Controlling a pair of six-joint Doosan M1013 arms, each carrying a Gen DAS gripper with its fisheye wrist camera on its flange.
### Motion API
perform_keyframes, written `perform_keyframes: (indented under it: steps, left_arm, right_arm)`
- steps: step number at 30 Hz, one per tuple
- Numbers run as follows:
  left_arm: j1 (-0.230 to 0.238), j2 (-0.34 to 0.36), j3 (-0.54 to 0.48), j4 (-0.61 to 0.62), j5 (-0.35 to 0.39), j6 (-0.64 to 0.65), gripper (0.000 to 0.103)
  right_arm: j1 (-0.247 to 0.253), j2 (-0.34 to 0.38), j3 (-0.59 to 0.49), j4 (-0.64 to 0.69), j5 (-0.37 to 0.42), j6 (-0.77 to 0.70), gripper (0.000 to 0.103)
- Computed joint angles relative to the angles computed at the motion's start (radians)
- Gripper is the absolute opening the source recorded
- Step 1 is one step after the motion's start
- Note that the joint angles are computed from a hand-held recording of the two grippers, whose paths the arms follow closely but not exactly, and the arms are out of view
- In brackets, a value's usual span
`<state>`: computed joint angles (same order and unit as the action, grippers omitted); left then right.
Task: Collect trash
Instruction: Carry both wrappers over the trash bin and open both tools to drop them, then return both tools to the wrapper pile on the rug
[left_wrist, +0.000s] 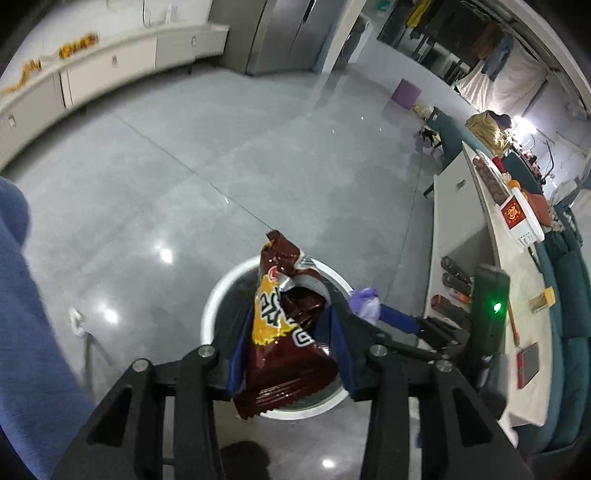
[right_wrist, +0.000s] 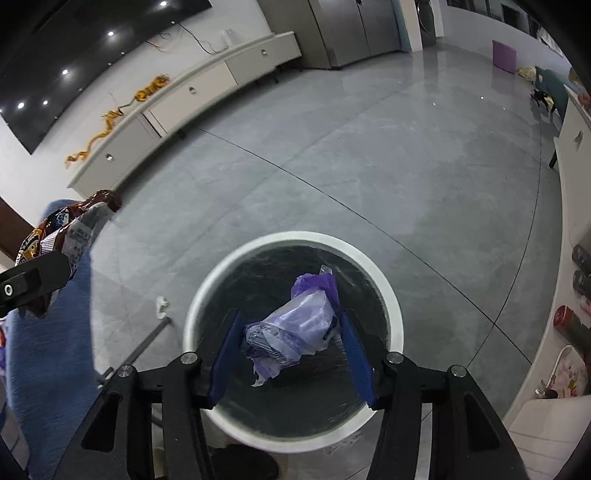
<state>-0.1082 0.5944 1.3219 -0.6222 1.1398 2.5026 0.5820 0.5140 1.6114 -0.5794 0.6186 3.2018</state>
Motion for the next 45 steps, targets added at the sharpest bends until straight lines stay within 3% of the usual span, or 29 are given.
perform_keyframes:
  steps: [3, 7, 12, 19, 20, 30, 38, 45]
  left_arm:
    - [-0.015, 0.028, -0.018, 0.014, 0.033, -0.048, 0.056]
    - [-0.021, 0.034, -0.01, 0.018, 0.021, -0.067, 0.056]
    - [-0.012, -0.016, 0.05, -0.019, -0.09, -0.031, 0.056]
    - [0.05, -0.134, 0.171, -0.224, -0.291, 0.057, 0.056]
    - [0.057, -0.145, 0.175, -0.233, -0.294, 0.059, 0.056]
    - [0.177, -0.283, 0.228, -0.342, -0.312, 0.2, 0.056]
    - [0.323, -0.344, 0.26, -0.477, -0.316, 0.341, 0.056]
    - [0.445, -0.342, 0.253, -0.549, -0.304, 0.422, 0.057]
  right_arm:
    - [-0.005, 0.014, -0.009, 0.021, 0.029, -0.025, 0.065]
    - [-0.009, 0.022, -0.02, 0.045, 0.059, -0.044, 0.065]
    - [0.003, 0.007, -0.019, -0.005, 0.103, 0.006, 0.065]
    - [0.056, -0.024, -0.065, -0.132, 0.284, 0.107, 0.065]
    - [0.068, -0.032, -0.073, -0.154, 0.308, 0.116, 0.065]
    - [0.2, -0.091, -0.161, -0.396, 0.451, 0.266, 0.065]
    - [0.288, -0.052, -0.321, -0.524, 0.526, 0.174, 0.065]
    - [0.32, 0.034, -0.485, -0.537, 0.51, 0.026, 0.065]
